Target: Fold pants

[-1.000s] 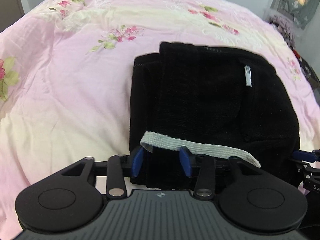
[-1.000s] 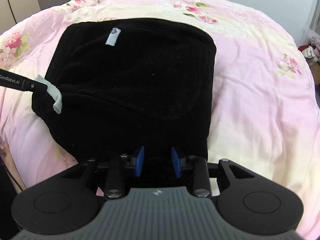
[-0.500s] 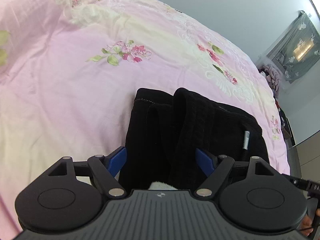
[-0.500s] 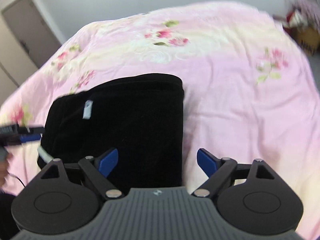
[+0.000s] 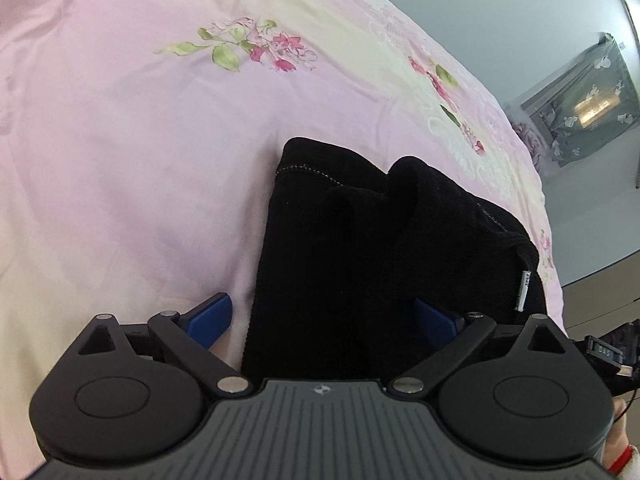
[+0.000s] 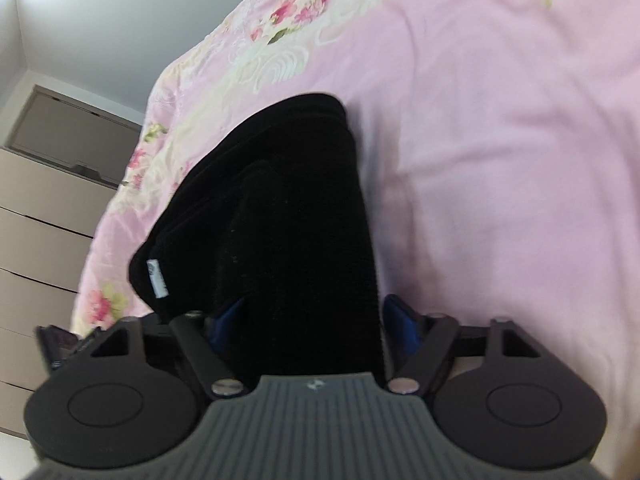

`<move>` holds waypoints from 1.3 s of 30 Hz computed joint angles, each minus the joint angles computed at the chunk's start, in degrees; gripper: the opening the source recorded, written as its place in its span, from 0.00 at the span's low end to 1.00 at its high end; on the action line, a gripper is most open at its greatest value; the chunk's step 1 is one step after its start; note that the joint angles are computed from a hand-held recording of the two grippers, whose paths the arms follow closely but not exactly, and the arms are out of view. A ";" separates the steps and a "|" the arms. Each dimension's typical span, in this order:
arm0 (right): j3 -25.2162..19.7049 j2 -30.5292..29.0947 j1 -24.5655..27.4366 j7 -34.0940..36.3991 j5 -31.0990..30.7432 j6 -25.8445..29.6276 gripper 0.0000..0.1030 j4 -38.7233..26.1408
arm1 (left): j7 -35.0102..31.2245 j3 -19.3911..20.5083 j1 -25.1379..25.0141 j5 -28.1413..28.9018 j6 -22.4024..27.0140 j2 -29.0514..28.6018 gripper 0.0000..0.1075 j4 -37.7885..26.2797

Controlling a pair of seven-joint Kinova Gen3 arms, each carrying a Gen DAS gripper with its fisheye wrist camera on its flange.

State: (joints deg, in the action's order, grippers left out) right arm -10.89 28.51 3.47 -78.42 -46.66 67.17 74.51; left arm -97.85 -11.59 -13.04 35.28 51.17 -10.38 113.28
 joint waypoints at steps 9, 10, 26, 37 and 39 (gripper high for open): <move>-0.95 0.68 1.19 0.35 -3.63 -0.11 0.45 1.13 | 2.26 0.77 -0.59 2.03 0.33 -1.85 0.67 0.28; -0.76 0.05 0.92 0.00 -3.34 -0.11 0.44 1.10 | 3.01 0.93 -0.25 1.51 0.00 -2.40 0.65 0.22; -0.74 -5.92 -8.87 -8.81 1.85 -0.06 0.40 -10.11 | 1.05 -9.64 -0.09 2.62 5.99 -7.52 0.50 -4.49; -5.21 4.80 -21.08 -18.71 4.29 -8.36 0.40 -21.35 | -9.16 -17.91 -9.84 1.03 23.23 5.69 0.50 -26.33; -5.60 7.03 -22.86 -20.07 5.58 -8.95 0.40 -23.42 | -11.86 -17.96 -12.06 1.93 23.13 8.02 0.50 -26.52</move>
